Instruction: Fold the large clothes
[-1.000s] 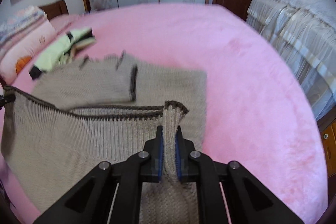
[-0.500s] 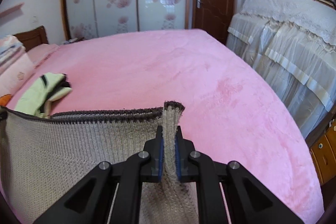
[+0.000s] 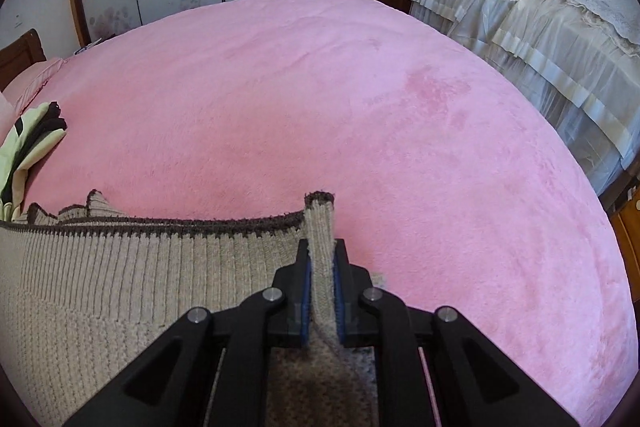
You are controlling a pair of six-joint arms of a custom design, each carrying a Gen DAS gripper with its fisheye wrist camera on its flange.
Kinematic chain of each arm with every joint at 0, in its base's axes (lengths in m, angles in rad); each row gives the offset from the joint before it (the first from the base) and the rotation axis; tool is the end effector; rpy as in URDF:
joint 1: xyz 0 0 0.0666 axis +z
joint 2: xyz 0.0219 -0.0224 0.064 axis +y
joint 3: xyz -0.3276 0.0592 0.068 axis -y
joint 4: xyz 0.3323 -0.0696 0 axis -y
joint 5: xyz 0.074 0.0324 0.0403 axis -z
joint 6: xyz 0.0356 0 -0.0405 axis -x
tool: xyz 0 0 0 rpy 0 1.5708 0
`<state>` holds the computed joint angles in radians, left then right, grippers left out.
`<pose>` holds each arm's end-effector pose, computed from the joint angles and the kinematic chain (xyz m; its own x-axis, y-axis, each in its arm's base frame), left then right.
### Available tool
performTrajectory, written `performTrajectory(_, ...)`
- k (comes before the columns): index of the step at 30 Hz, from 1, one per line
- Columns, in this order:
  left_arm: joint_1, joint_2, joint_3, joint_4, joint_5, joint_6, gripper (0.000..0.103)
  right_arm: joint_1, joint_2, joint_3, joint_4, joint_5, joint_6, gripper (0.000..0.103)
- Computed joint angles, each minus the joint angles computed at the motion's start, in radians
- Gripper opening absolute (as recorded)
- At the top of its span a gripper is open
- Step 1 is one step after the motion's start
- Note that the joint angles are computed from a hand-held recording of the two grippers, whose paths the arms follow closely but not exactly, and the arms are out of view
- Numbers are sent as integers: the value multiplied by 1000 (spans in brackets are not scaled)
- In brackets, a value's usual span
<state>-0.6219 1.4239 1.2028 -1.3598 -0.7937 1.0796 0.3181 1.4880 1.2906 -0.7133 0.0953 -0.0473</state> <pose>0.3106 -0.1919 0.2928 -0.7487 -0.2241 -0.6239 -0.5212 0.7805 0.3452 0.4337 0.1388 0.3110 -0.7616 -0.2012 -0.6161 -0.2202 0.9744 -0.0461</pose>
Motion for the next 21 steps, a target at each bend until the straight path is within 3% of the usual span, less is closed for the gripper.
performTrajectory(2,3,-36,-8,1,9,13,27,-4,-9,13,-24,-13,-20,20)
performTrajectory(5,-5,-118,-13,-20,26,66,68,-26,-49,27,-45,-92,-68,22)
performTrajectory(6,-23,-148,-6,-49,5,107,71,-36,-66,33,-52,-128,-81,22)
performTrajectory(11,-152,-197,116,-246,-62,210,71,-39,-195,41,-89,-233,-110,22)
performTrajectory(13,-206,-201,154,-277,-67,223,71,-7,-215,60,-144,-231,-109,22)
performTrajectory(17,-299,-173,203,-276,-28,281,71,107,-231,51,-178,-203,-94,22)
performTrajectory(21,-299,-122,152,-160,118,299,71,221,-194,10,-162,-183,-121,22)
